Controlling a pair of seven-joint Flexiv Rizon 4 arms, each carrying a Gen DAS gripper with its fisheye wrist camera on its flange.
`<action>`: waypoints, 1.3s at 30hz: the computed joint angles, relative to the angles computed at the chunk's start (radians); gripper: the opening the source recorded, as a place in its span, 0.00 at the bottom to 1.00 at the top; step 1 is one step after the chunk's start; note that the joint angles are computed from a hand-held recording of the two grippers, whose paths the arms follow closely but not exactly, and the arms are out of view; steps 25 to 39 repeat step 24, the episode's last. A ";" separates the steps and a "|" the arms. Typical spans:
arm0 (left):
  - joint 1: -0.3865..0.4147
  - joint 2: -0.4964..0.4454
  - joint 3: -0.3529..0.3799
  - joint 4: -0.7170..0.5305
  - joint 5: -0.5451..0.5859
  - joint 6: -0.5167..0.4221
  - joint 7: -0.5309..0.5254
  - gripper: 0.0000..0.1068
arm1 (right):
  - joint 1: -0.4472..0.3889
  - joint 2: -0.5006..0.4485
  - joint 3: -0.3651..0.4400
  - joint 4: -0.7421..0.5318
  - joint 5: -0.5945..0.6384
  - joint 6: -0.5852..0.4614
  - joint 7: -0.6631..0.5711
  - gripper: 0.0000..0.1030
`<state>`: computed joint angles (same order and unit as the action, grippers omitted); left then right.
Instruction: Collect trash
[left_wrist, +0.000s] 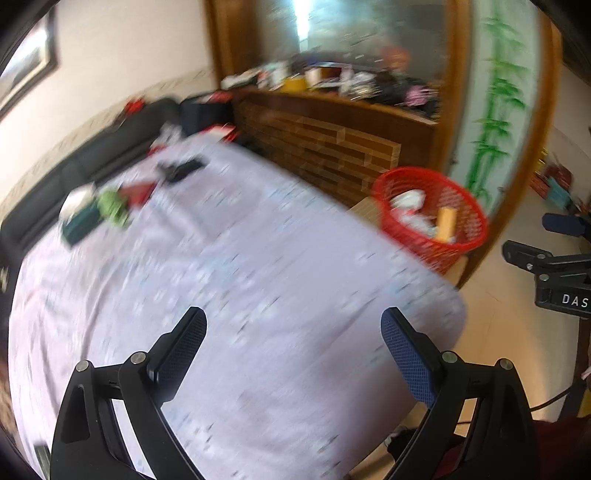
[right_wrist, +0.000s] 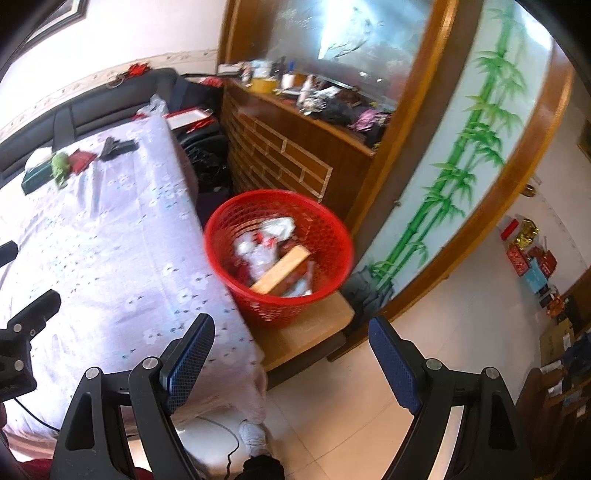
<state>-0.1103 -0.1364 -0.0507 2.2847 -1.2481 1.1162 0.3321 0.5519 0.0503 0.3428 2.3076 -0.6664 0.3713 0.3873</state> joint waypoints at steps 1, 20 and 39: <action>0.012 -0.026 0.011 -0.016 0.014 0.023 -0.034 0.89 | -0.005 -0.022 -0.011 -0.006 -0.018 0.033 -0.013 0.86; 0.304 -0.452 0.063 -0.344 0.366 0.207 -0.555 0.89 | 0.036 -0.669 -0.262 -0.515 -0.157 0.584 -0.337 0.86; 0.363 -0.471 -0.018 -0.358 0.380 0.248 -0.558 0.89 | 0.079 -0.746 -0.319 -0.608 -0.102 0.569 -0.355 0.86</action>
